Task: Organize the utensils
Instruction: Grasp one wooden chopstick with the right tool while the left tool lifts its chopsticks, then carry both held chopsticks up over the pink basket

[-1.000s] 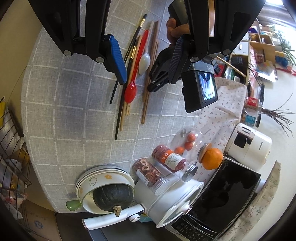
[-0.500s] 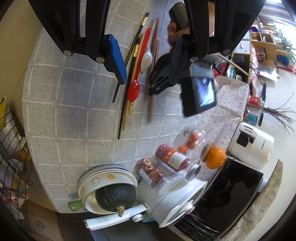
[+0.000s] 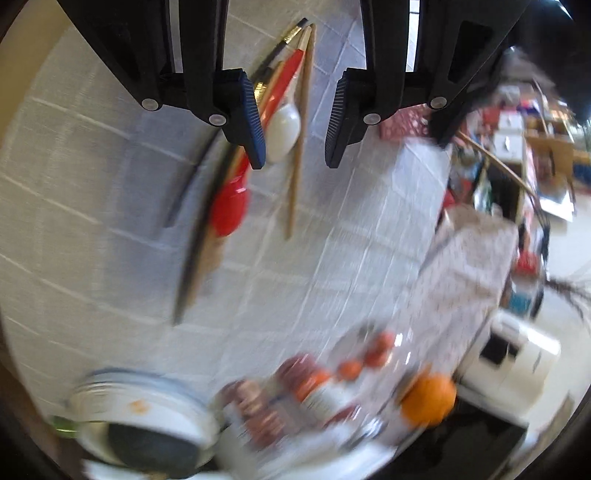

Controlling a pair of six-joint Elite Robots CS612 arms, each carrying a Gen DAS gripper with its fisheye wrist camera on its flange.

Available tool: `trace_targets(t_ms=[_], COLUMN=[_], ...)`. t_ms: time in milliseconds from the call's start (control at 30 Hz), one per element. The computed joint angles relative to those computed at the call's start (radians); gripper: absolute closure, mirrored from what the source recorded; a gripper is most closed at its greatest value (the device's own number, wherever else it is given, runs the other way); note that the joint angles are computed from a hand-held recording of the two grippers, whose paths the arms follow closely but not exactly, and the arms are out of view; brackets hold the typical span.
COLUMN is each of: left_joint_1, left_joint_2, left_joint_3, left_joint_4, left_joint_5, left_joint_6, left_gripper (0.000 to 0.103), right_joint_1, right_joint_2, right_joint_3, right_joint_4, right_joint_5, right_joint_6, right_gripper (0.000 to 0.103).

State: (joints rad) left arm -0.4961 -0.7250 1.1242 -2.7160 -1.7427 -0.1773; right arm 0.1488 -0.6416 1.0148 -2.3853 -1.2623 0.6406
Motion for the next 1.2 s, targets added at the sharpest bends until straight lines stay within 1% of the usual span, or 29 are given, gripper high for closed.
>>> trace_targets(t_ms=[67,100,167,300,367,400,467,500,533,600,667,800,867,933,1033,1100,1167,1200], left_joint_1=[0.012,0.017,0.030,0.052,0.061,0.066,0.078,0.083,0.086,0.089,0.092,0.090,0.088,0.085,0.084,0.080,0.076,0.076], left_joint_2=[-0.023,-0.037,-0.059,-0.092,-0.094,-0.090,-0.075,-0.067,-0.060,-0.047,-0.039,-0.033,-0.031,-0.027,-0.016,-0.007,0.000,0.002], left_joint_3=[0.024,0.038,0.060,0.093,0.103,0.105,0.099,0.095,0.091,0.082,0.072,0.072,0.073,0.075,0.072,0.070,0.071,0.070], left_joint_4=[-0.054,-0.078,-0.127,-0.244,-0.294,-0.319,-0.343,-0.352,-0.357,-0.366,-0.363,-0.412,-0.424,-0.443,-0.461,-0.493,-0.516,-0.518], left_joint_5=[-0.034,-0.036,-0.050,-0.020,0.000,0.013,0.011,0.015,0.023,0.040,0.045,0.081,0.095,0.113,0.122,0.140,0.167,0.169], left_joint_6=[-0.018,-0.025,-0.042,-0.016,-0.008,-0.009,-0.040,-0.064,-0.076,-0.079,-0.089,-0.071,-0.058,-0.060,-0.069,-0.055,-0.039,-0.040], left_gripper=[0.093,0.093,0.093,0.093,0.093,0.093,0.093,0.093,0.093,0.093,0.093,0.093,0.093,0.093,0.093,0.093,0.093,0.092], right_joint_1=[0.008,0.011,0.020,0.032,0.041,0.048,0.056,0.064,0.069,0.068,0.073,0.080,0.086,0.094,0.106,0.117,0.122,0.124], right_joint_2=[0.032,0.044,0.070,0.098,0.118,0.131,0.152,0.156,0.158,0.156,0.147,0.113,0.088,0.074,0.056,0.048,0.041,0.039], right_joint_3=[-0.046,-0.065,-0.109,-0.159,-0.201,-0.227,-0.263,-0.271,-0.278,-0.271,-0.258,-0.208,-0.167,-0.144,-0.111,-0.099,-0.091,-0.091], right_joint_4=[0.048,0.069,0.116,0.150,0.202,0.241,0.296,0.301,0.304,0.283,0.244,0.124,0.023,-0.043,-0.113,-0.150,-0.180,-0.192], right_joint_5=[0.018,0.021,0.008,-0.030,-0.077,-0.107,-0.132,-0.164,-0.182,-0.138,-0.158,-0.162,-0.185,-0.208,-0.242,-0.275,-0.283,-0.281], right_joint_6=[-0.031,-0.039,-0.063,-0.087,-0.113,-0.129,-0.147,-0.154,-0.165,-0.158,-0.142,-0.144,-0.152,-0.159,-0.183,-0.212,-0.236,-0.244], right_gripper=[0.070,0.070,0.070,0.072,0.074,0.076,0.084,0.090,0.094,0.095,0.096,0.097,0.097,0.097,0.097,0.097,0.097,0.097])
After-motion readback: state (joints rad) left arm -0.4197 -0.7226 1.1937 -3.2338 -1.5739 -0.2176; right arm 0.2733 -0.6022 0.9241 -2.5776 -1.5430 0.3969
